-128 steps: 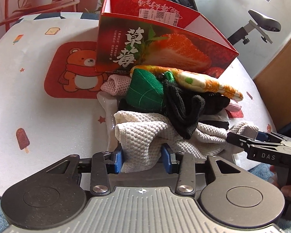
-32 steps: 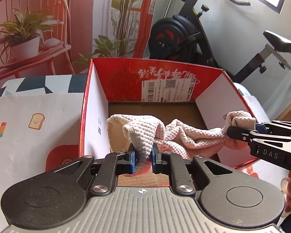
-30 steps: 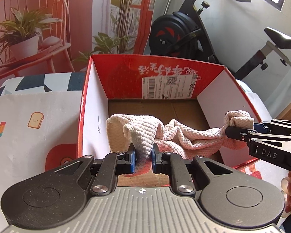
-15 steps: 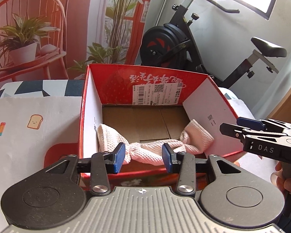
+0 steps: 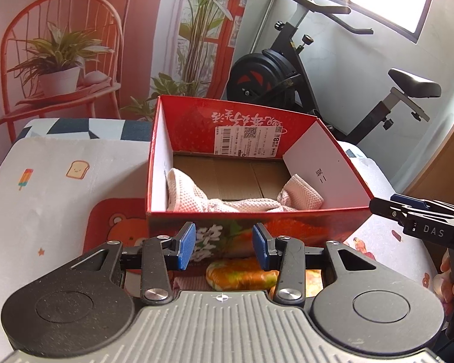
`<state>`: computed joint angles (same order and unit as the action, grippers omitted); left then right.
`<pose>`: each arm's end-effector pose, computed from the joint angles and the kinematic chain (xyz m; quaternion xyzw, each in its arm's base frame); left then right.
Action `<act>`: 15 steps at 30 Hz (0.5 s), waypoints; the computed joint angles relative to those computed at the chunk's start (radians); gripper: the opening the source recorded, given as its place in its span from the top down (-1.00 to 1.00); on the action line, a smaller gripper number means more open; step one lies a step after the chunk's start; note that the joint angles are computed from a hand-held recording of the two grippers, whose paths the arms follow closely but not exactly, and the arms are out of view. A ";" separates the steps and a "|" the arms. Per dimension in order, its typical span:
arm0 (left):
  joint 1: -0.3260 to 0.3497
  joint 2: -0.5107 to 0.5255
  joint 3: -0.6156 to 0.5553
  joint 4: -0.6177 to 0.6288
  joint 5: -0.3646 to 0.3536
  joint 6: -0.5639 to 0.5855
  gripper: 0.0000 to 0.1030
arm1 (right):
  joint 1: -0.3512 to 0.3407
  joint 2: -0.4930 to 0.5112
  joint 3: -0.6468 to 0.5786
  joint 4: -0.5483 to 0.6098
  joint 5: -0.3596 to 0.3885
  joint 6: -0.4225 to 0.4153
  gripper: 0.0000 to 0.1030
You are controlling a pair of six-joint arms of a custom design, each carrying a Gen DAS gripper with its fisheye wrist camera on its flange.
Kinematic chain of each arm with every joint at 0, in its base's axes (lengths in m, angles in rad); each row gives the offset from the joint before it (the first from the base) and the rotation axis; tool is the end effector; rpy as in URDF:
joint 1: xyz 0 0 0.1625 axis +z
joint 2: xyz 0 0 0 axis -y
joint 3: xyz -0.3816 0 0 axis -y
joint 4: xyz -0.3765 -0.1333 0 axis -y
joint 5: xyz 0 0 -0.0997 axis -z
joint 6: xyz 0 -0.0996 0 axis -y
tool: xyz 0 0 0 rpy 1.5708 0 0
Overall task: Organize soft objects
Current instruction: 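Move both open tools back down to the orange floral cloth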
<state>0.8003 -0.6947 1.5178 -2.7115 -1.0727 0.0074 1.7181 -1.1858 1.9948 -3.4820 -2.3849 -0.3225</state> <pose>-0.3377 -0.6076 0.0787 0.3268 0.9003 -0.2329 0.1688 0.1350 -0.4948 0.3018 -0.0195 -0.8091 0.4495 0.3781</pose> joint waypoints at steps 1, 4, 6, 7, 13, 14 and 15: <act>-0.001 -0.006 0.011 -0.004 0.002 -0.005 0.15 | 0.004 -0.004 0.012 -0.005 -0.004 0.001 -0.05; -0.002 -0.018 0.030 -0.003 0.002 -0.013 0.15 | 0.009 -0.014 0.042 -0.006 -0.004 0.012 -0.05; -0.002 -0.018 0.033 0.001 0.004 -0.010 0.15 | 0.010 -0.014 0.057 -0.004 -0.002 0.019 -0.05; -0.002 -0.020 0.038 0.001 0.006 -0.009 0.15 | 0.009 -0.014 0.064 0.000 -0.001 0.022 -0.05; 0.003 -0.022 0.046 0.004 0.002 -0.014 0.15 | 0.001 0.001 0.086 0.019 0.006 0.053 -0.05; 0.003 -0.024 0.051 0.004 0.002 -0.016 0.15 | -0.001 0.006 0.088 0.023 0.006 0.059 -0.05; 0.004 -0.025 0.055 0.004 0.001 -0.018 0.15 | -0.003 0.009 0.090 0.027 0.007 0.063 -0.05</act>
<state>0.8042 -0.7201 1.5728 -2.7072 -1.0714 -0.0103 1.7154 -1.1771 2.0844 -3.4555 -2.3778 -0.2592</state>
